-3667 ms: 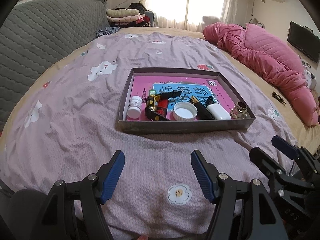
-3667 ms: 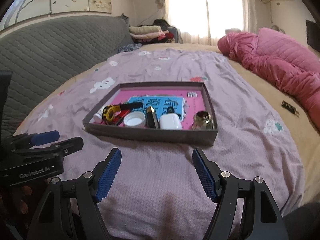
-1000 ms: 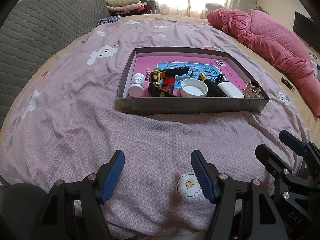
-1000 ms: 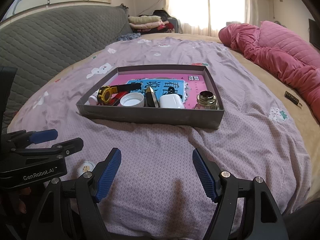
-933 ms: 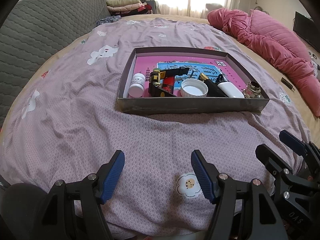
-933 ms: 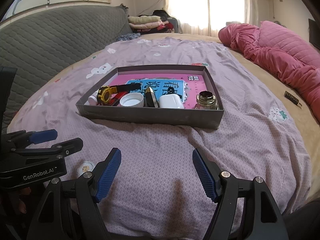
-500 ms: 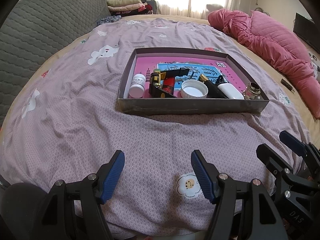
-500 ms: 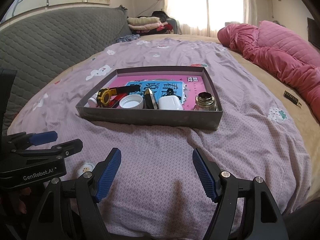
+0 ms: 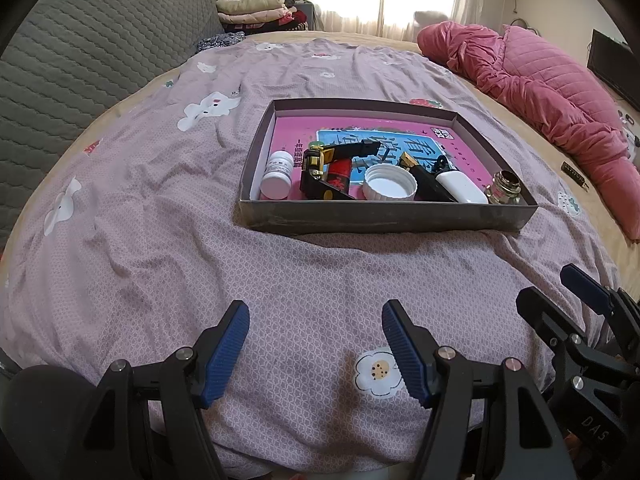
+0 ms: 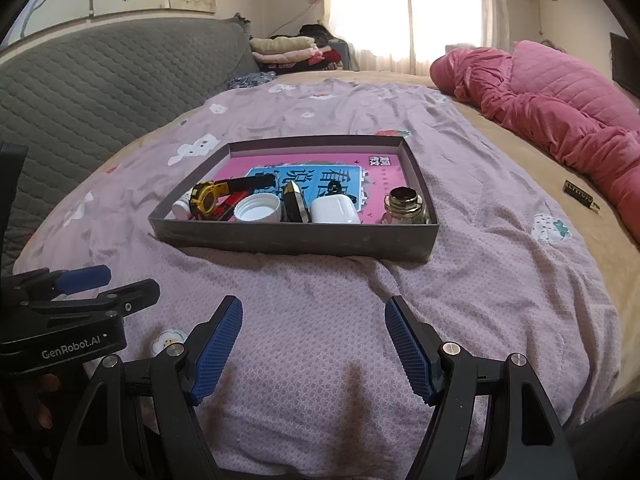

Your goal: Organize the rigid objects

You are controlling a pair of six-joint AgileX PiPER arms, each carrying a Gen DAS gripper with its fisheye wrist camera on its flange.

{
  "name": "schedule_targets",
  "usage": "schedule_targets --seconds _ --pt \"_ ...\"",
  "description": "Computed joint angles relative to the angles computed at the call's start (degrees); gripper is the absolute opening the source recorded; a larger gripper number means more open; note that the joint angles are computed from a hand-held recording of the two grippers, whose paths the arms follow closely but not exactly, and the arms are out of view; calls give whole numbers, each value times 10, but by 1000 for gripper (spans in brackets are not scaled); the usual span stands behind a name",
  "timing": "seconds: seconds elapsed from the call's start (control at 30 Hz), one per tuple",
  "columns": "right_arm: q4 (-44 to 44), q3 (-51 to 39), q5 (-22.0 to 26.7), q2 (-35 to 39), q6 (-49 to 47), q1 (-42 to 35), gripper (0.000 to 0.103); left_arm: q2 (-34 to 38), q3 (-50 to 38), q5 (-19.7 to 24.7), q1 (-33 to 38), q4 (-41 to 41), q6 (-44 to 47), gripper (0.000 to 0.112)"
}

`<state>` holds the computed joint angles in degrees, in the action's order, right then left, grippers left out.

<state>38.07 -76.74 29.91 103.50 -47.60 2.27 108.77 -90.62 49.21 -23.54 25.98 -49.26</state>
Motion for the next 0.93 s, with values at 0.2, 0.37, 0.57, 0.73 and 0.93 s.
schedule_targets --seconds 0.2,0.37,0.57,0.73,0.93 --pt "1 2 -4 -1 -1 0 75 0 0 1 1 0 1 68" --pt "-1 3 -4 -3 0 0 75 -1 0 2 1 -1 1 68" --pt "-7 -1 -3 0 10 -2 75 -1 1 3 3 -4 0 68" --pt "-15 -7 -1 7 24 -3 75 1 2 0 7 -12 4 68" --pt "-39 -23 4 21 56 -4 75 8 -4 -5 24 -39 16 68"
